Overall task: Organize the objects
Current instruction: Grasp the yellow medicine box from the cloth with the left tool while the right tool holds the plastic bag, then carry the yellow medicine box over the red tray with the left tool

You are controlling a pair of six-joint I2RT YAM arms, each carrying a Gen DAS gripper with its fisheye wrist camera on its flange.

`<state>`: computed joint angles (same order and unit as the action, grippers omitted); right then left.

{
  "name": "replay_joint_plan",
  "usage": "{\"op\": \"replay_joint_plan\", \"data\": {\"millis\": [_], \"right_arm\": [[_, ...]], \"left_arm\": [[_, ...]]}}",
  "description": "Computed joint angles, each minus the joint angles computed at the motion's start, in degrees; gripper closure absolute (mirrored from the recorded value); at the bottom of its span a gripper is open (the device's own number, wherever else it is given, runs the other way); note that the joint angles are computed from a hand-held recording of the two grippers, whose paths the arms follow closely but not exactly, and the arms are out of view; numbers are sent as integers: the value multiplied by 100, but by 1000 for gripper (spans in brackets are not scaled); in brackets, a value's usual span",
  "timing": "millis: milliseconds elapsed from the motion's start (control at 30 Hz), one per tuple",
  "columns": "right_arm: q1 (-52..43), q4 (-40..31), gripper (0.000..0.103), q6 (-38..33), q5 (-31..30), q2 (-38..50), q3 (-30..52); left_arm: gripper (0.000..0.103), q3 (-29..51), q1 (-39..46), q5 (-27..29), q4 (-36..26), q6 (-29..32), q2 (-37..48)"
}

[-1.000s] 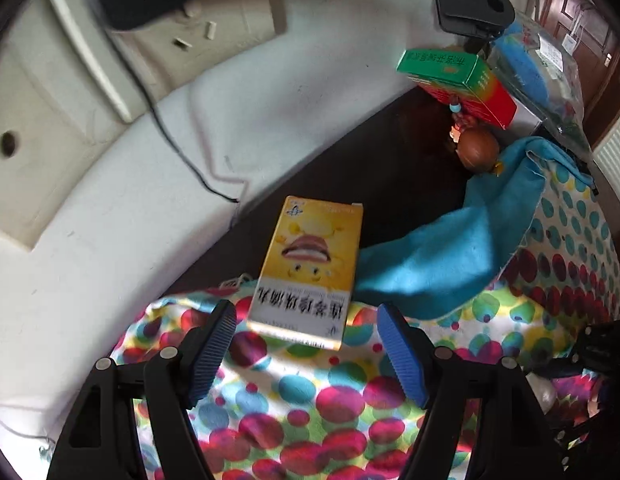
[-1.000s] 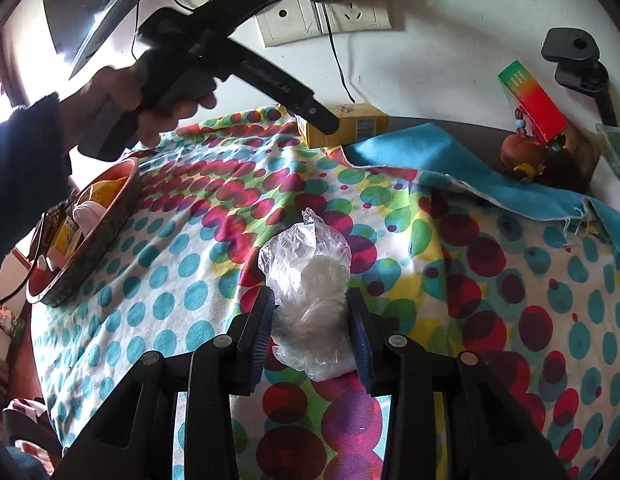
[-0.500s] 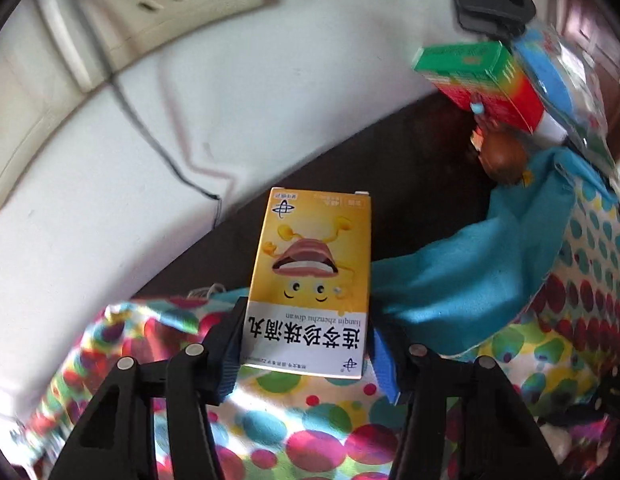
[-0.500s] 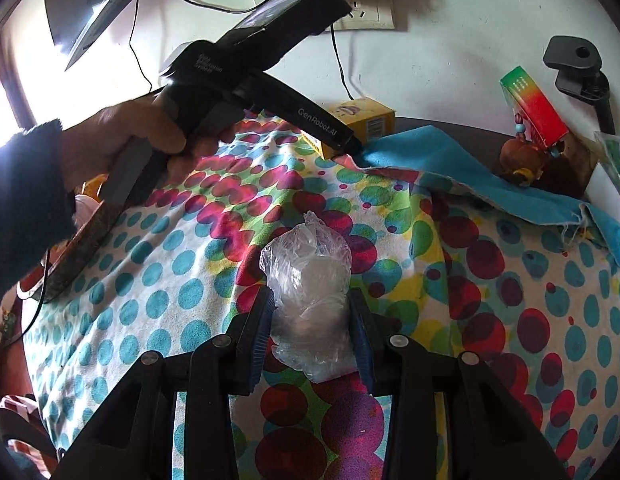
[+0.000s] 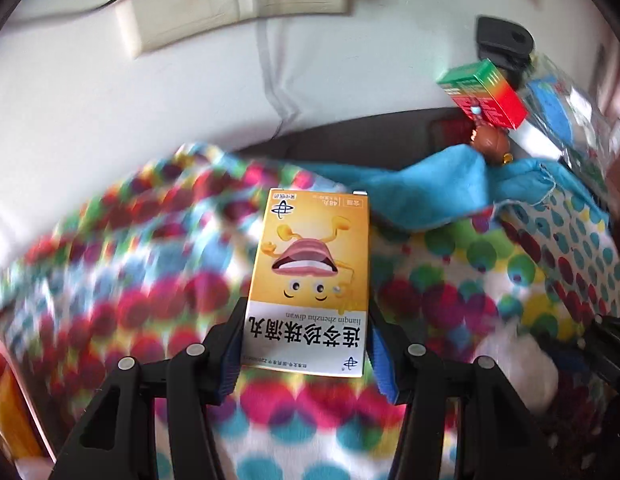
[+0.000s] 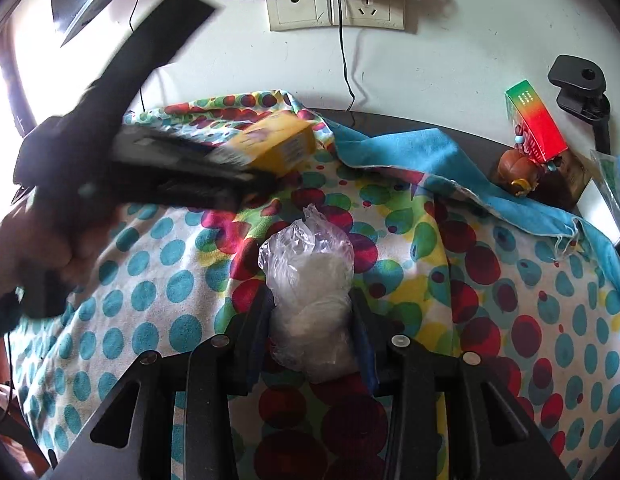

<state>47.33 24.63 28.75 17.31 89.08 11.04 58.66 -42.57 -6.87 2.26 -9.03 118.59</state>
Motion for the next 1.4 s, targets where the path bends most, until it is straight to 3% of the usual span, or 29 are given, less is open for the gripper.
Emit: {"op": "replay_joint_plan", "data": {"millis": [133,200,433,633,900,1400], "right_arm": [[148,-226,66,92,200,9,93],[280,-397,66,153,344,79,211],[646,-813,66,312,746,249,476],[607,-786,66,255,825,482,619],[771,-1074,65,362,1084,524,761],[980,-1358,65,433,1402,657,956]], "left_arm": [[48,-1284,80,-353,631,-339,-846],[48,-1567,113,-399,589,-471,-1171],[48,-2565,-644,-1478,464,-1221,-2147],[48,-3378,-703,-1495,303,-1622,-3106],[48,-3784,-532,-1256,-61,-1716,-4092],[48,-4090,-267,-1402,-857,-1653,-5502]]}}
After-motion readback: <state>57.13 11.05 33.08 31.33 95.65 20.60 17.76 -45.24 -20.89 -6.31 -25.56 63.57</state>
